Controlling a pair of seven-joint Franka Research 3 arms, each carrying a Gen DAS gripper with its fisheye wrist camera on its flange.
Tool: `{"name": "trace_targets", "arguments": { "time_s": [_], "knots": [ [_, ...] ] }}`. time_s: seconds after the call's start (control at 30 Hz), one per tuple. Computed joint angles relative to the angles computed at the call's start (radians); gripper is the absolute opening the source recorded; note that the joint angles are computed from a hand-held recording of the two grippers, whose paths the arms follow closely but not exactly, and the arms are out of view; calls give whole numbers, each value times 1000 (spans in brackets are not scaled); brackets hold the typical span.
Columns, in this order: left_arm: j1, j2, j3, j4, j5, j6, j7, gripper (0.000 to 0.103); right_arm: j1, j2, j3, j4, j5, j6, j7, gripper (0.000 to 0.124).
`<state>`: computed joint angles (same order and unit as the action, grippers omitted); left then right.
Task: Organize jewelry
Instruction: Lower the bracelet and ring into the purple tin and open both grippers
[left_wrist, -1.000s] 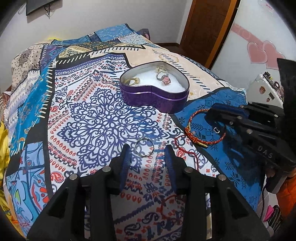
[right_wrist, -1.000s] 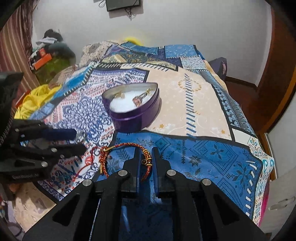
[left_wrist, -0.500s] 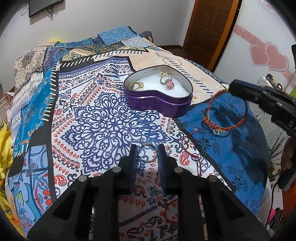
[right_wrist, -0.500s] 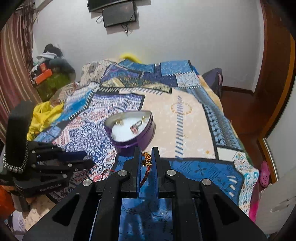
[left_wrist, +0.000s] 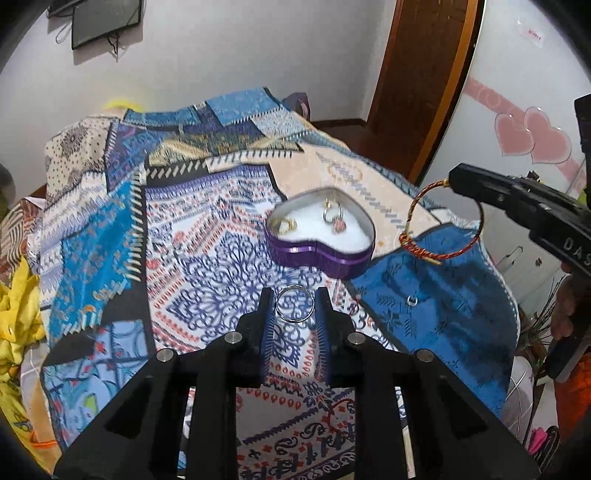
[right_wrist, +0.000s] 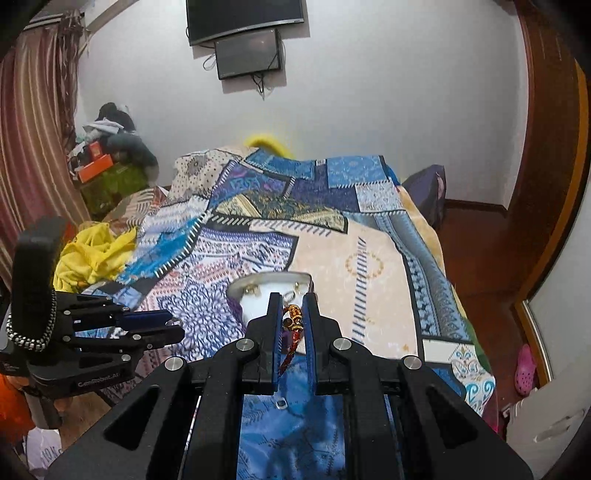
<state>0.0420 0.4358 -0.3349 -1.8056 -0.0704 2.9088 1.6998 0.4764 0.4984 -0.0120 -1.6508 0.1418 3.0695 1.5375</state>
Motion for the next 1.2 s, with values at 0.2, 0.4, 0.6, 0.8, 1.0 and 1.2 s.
{"name": "trace_targets", "arguments": {
  "time_s": [0.2, 0.4, 0.6, 0.8, 1.0, 1.2],
  "knots": [
    [4, -10, 1, 10, 1, 24, -6, 20, -7, 37, 18, 64, 4, -6, -19, 10],
    [7, 6, 6, 42, 11, 33, -20, 20, -16, 96, 39, 157, 17, -36, -39, 10],
    [-10, 57, 29, 111, 47, 20, -53, 20, -6, 162, 36, 256, 14, -70, -53, 10],
    [-5, 110, 20, 179, 55, -10, -58, 20, 4, 233, 27, 356, 7, -118, -46, 10],
    [-19, 153, 29, 236, 68, -44, -63, 20, -1, 299, 19, 453, -10, -205, -32, 10],
    [-23, 190, 23, 284, 62, -79, -58, 20, -6, 328, 10, 510, -45, -335, -33, 10]
  ]
}}
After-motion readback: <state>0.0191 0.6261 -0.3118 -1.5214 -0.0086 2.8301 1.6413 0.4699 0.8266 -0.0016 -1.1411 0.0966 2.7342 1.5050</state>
